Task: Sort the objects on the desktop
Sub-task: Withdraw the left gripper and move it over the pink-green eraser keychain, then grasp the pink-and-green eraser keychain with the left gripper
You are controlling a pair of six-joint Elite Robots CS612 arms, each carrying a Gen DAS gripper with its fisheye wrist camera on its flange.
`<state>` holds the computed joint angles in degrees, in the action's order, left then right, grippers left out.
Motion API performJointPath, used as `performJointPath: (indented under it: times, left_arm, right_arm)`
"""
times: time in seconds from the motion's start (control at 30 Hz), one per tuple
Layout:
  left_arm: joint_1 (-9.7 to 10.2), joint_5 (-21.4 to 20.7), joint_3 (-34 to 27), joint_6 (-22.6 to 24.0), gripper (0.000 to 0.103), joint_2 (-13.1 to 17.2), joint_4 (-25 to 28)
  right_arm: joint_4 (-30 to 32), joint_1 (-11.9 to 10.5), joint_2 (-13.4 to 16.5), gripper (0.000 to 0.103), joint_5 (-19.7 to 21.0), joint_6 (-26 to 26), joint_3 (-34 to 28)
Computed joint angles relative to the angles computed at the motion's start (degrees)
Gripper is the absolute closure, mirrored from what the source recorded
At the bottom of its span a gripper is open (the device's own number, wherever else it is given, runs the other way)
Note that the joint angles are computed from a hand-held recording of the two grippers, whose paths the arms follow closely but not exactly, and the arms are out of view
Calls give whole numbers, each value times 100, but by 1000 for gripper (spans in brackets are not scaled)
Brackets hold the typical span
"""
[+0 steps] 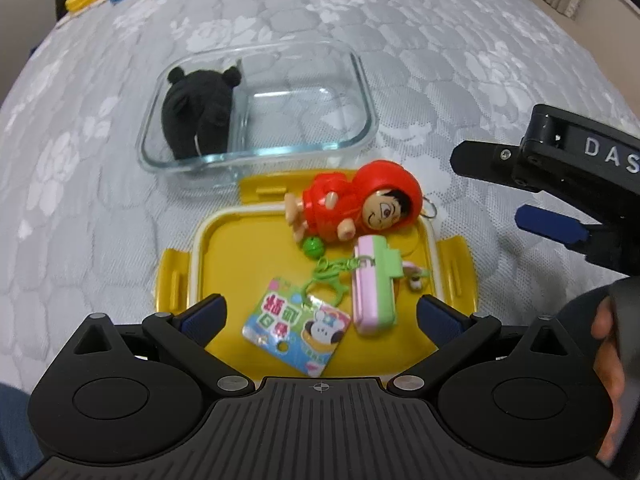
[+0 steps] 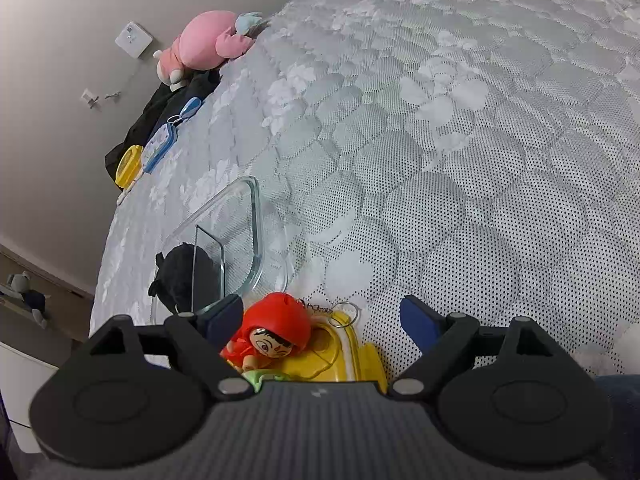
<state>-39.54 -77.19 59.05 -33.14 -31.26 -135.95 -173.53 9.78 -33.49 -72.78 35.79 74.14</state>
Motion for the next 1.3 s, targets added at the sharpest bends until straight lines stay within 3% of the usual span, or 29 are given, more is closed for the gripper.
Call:
performJointPath:
  times: [0.17,0.2,0.23,0.3,0.43,0.47,0.53,0.6,0.67,0.77,0.93,1.0,1.1,1.27,1.3]
  left_arm:
    - [-28,23,-168,105,6,137,71]
    - [-27,21,-198,90,21,155,124]
    - [-11,-55,-245,58,27,187,144]
    - [17,-179,-297,-55,26,215,201]
    - [-22,13,-336,33,29,242,251]
    - [-13,-54,-333,5,32,241,235]
    - [40,-372,-323,-97,49,246,167]
    - [112,-749,-292,-237,60,249,34]
    - [164,-973,-248,-371,63,236,-86]
    - [165,-907,-125,-381,69,169,-306]
    - [137,-742,-51,-323,66,89,-511]
    - [122,-743,-98,-221,44,116,-512]
    - [105,-848,-252,3,35,208,-363]
    - [68,-827,-509,335,38,373,11]
    - [66,-811,-540,359,44,395,63]
  right_arm:
    - [-1,-13,10,16,50,74,-3]
    - [6,-15,11,16,61,80,-6]
    - [8,-16,13,16,70,83,-7]
    - [13,-17,14,15,86,81,-8]
    - [26,-19,15,15,110,66,-8]
    - [32,-21,14,15,118,62,-8]
    - [37,-22,10,15,128,67,-3]
    - [43,-22,11,15,136,72,-4]
    - [49,-23,12,15,147,80,-5]
    - [64,-25,16,15,167,100,-11]
    - [85,-25,17,15,181,104,-15]
    - [107,-23,17,15,179,84,-21]
    - [127,-21,20,15,178,68,-30]
    - [121,-33,25,15,224,98,-29]
    - [118,-35,28,15,234,102,-32]
